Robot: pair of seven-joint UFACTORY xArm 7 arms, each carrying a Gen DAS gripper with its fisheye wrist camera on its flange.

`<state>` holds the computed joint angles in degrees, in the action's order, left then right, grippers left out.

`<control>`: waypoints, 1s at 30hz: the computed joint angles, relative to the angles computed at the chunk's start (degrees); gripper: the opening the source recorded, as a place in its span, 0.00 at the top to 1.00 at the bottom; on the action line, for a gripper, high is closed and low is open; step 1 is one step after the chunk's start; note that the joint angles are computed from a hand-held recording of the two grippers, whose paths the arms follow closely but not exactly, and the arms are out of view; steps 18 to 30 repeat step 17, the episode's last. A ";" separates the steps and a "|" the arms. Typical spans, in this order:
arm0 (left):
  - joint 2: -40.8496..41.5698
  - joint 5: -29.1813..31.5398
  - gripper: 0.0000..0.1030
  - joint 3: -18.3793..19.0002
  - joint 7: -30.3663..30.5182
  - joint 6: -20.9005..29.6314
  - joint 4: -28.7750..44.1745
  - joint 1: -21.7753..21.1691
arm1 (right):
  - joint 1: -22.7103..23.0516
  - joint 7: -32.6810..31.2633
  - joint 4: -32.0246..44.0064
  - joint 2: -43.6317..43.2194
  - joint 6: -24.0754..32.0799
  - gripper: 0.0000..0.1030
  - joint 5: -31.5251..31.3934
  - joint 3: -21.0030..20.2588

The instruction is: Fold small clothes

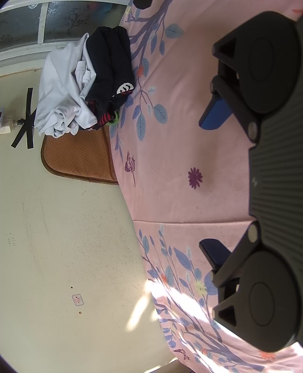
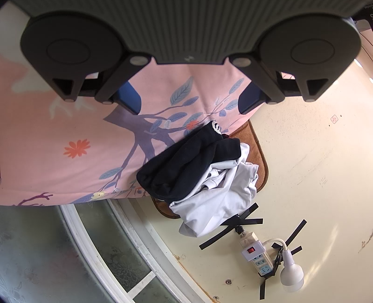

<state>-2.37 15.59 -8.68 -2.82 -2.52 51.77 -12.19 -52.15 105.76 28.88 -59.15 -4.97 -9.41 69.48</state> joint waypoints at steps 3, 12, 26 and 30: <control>-0.03 0.45 0.00 -0.09 -0.35 -0.02 0.00 0.16 | -0.06 0.01 0.08 0.04 0.00 0.11 -0.06 0.02; -0.05 0.99 0.00 -0.09 -0.79 -0.21 -0.02 0.27 | 0.04 0.02 -0.05 0.03 -0.07 0.11 -0.09 -0.08; -0.01 -2.86 0.00 0.64 2.67 -0.44 -0.22 -0.93 | 0.10 -0.06 -0.05 -0.02 0.00 0.11 -0.15 -0.11; -0.01 -2.86 0.00 0.64 2.67 -0.44 -0.22 -0.93 | 0.10 -0.06 -0.05 -0.02 0.00 0.11 -0.15 -0.11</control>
